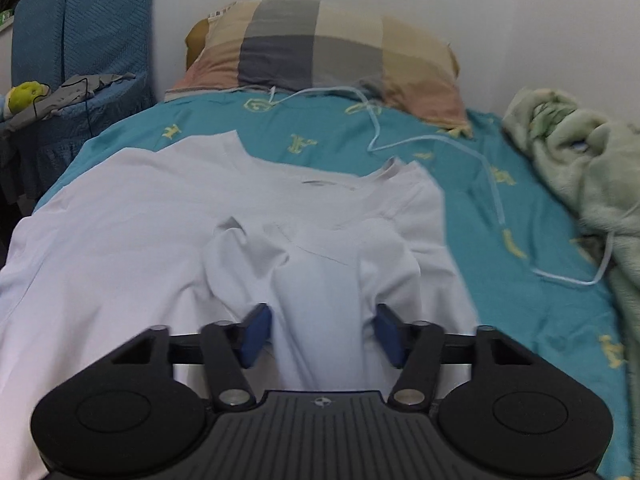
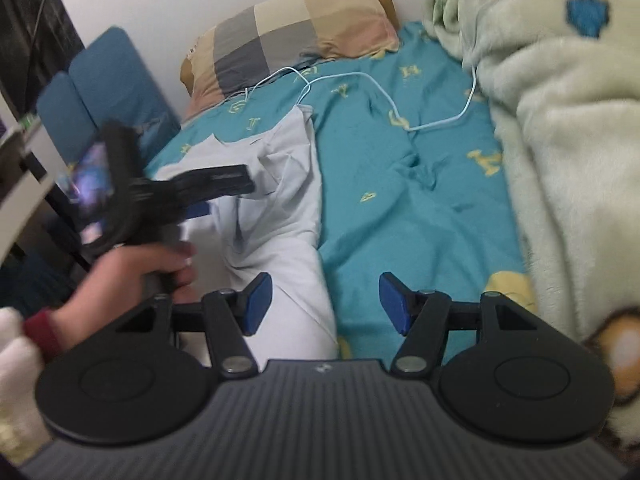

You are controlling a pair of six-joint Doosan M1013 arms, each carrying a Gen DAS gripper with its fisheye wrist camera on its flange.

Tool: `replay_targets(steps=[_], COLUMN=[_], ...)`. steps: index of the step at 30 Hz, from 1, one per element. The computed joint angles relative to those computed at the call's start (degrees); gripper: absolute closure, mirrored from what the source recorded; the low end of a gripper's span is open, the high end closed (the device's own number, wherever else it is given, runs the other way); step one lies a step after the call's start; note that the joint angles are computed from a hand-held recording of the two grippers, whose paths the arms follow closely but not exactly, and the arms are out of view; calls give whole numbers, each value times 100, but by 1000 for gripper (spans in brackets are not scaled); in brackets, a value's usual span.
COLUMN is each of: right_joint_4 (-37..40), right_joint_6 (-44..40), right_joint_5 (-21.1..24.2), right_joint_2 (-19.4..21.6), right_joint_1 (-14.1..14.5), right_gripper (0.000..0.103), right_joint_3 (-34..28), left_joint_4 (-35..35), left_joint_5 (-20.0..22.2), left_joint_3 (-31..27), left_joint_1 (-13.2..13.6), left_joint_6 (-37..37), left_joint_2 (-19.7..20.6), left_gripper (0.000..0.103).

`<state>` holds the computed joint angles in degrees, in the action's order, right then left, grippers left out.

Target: Fold clothes

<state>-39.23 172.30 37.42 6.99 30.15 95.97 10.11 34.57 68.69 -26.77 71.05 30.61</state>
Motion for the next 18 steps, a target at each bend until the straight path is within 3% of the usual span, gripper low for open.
replay_targets(steps=[1, 3, 4, 12, 18], right_joint_4=[47, 225, 289, 236, 221], right_joint_6=[-54, -188, -196, -2, -32], right_joint_5=[-45, -178, -217, -337, -303], right_joint_2=[12, 23, 24, -52, -77], right_joint_1=[-16, -53, -67, -52, -11], right_gripper=[41, 41, 41, 41, 41], right_joint_3=[4, 23, 33, 80, 80], left_joint_4=[56, 17, -18, -1568, -2105], left_joint_5=[17, -114, -172, -687, -387], left_joint_3=[-17, 78, 139, 1051, 1471], left_joint_1=[18, 69, 93, 408, 662], left_joint_6=[-102, -296, -363, 270, -363], left_joint_2=[26, -20, -63, -786, -1021], left_gripper=[66, 90, 93, 96, 95])
